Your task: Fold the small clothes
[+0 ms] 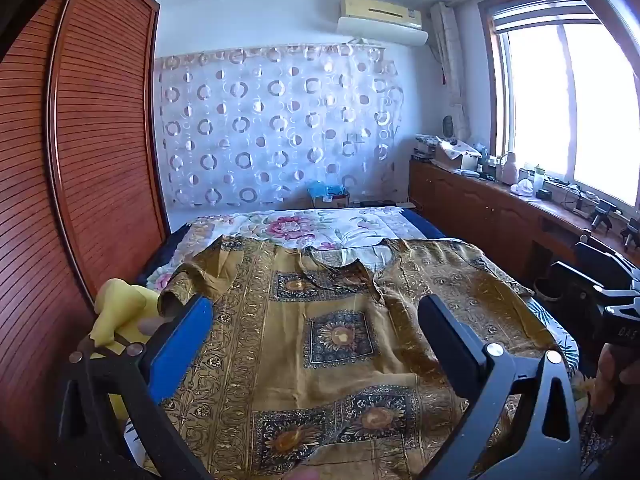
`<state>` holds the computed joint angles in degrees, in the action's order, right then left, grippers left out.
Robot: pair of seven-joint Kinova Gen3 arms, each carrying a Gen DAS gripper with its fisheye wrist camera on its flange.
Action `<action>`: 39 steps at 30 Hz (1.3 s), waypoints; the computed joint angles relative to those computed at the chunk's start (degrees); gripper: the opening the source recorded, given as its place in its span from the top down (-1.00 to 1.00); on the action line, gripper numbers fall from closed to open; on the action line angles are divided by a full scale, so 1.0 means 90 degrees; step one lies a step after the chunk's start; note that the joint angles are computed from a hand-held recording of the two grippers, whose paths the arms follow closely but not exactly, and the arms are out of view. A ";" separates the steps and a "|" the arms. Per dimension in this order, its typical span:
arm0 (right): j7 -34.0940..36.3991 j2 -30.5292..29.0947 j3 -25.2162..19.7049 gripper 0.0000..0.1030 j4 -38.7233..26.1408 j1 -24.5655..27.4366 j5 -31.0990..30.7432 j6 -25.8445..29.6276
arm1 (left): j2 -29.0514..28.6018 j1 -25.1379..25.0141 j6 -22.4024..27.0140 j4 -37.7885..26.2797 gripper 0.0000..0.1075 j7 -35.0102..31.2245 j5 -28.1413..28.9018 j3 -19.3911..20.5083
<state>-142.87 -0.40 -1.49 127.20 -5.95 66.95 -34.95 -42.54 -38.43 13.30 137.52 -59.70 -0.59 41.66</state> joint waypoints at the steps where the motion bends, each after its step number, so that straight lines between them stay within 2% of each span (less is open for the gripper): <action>1: 0.0041 -0.0006 0.0002 -1.00 0.0013 0.0006 -0.0031 -0.0016 | 0.0041 0.0027 -0.0010 -0.0002 -0.92 -0.0024 -0.0010 -0.0034; 9: 0.0159 0.0022 0.0009 -1.00 0.0053 0.0034 -0.0175 -0.0147 | -0.0077 0.0316 0.0013 0.0014 -0.92 -0.0185 -0.0075 -0.0420; 17: 0.0058 0.0037 0.0025 -1.00 0.0038 0.0082 -0.0073 -0.0243 | -0.0237 0.0071 0.0032 -0.0042 -0.92 -0.0125 -0.0003 -0.0070; 39: 0.0114 0.0030 0.0029 -1.00 0.0076 0.0106 -0.0130 -0.0297 | -0.0289 0.0085 0.0134 -0.0131 -0.92 -0.0177 0.0019 -0.0122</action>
<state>-141.85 -0.13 -1.24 127.88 -4.99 65.78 -37.63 -45.14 -37.66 14.50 136.34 -61.29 -0.41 40.56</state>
